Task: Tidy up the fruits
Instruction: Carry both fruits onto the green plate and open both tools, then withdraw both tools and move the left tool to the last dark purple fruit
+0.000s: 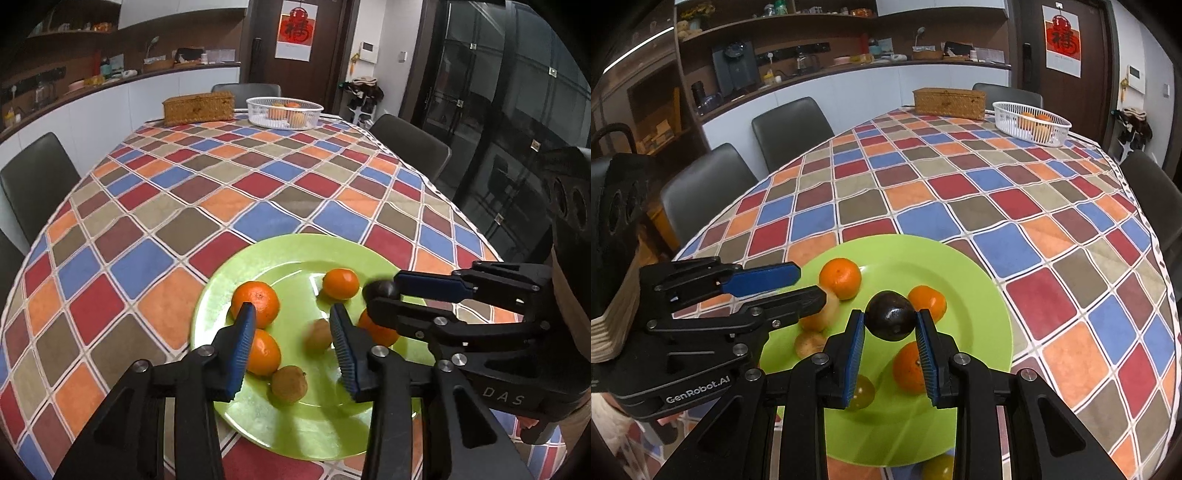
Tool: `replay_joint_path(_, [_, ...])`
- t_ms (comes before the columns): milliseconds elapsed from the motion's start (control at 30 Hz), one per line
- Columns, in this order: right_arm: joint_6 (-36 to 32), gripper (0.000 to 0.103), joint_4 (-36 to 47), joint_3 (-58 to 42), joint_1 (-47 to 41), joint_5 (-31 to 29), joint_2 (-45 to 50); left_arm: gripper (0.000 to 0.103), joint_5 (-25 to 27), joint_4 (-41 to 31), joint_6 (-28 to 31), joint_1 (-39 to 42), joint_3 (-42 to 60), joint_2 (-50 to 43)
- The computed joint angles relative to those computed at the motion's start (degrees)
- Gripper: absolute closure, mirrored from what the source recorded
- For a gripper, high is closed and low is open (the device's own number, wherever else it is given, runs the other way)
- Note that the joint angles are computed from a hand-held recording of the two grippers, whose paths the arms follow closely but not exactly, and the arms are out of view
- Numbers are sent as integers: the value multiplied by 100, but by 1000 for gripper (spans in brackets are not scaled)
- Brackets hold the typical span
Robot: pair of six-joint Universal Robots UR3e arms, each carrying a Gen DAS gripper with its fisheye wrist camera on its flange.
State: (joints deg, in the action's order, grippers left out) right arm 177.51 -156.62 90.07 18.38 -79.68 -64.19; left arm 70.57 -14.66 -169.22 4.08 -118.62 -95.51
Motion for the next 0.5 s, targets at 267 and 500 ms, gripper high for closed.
replay_joint_path(267, [-29,65,-320,532,49,-248,-447,62,212,-13,-7,-42,-315,555])
replay_joint_path(500, [-156,64,-446,1106,41,-317,-1200,62,589,-388,-250,-302,-473,1439])
